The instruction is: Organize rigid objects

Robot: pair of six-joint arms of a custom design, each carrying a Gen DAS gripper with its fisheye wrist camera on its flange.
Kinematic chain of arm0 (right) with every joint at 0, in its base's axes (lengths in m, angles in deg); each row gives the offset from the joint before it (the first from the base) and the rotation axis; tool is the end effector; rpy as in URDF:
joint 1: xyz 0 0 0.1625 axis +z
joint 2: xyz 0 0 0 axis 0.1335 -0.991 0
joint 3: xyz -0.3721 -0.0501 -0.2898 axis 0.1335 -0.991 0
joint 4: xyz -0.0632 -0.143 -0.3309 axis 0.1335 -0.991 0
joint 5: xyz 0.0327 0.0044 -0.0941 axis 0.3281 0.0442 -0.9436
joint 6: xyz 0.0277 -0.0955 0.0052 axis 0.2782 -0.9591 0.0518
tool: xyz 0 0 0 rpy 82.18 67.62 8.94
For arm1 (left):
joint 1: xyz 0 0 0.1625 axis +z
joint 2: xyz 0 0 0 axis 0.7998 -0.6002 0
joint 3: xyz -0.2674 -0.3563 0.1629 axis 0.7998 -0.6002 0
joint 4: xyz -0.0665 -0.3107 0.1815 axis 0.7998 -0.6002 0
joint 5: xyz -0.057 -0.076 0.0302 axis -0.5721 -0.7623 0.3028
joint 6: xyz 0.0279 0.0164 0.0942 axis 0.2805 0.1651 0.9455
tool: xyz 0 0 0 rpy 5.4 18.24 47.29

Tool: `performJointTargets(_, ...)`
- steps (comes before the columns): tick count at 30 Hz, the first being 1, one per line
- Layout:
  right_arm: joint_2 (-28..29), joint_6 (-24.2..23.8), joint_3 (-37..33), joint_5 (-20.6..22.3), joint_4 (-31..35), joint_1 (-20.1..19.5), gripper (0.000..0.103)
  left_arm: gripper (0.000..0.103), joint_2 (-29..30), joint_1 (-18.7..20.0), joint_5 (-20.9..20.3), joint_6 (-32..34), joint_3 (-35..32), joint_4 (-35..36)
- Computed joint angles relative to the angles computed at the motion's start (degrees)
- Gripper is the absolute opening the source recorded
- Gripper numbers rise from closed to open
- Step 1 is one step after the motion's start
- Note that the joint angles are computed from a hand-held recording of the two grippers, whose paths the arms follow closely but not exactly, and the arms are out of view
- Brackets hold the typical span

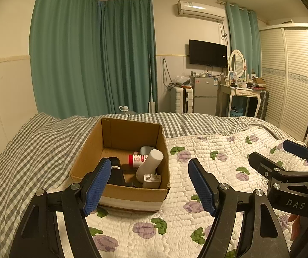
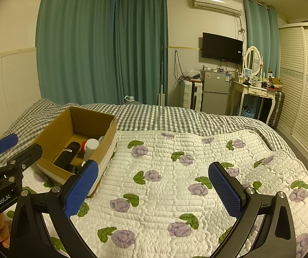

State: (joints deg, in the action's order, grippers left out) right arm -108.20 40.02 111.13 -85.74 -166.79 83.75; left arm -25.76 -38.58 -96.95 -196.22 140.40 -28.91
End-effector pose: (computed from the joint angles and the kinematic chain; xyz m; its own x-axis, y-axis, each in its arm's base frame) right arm 0.1339 -0.3582 0.2986 -0.6713 -0.3945 0.6274 -0.7385 0.4275 -0.5214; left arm -0.3196 -0.3204 0.0634 -0.6358 -0.2585 -0.7273 0.6177 0.3946 -0.6802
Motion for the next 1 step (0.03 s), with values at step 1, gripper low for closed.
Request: performJointTargets(1, 0.11, 0.07, -0.13, -0.12, -0.02, 0.16, 0.103, 0.077, 0.08, -0.07, -0.06, -0.15, -0.05, -0.06)
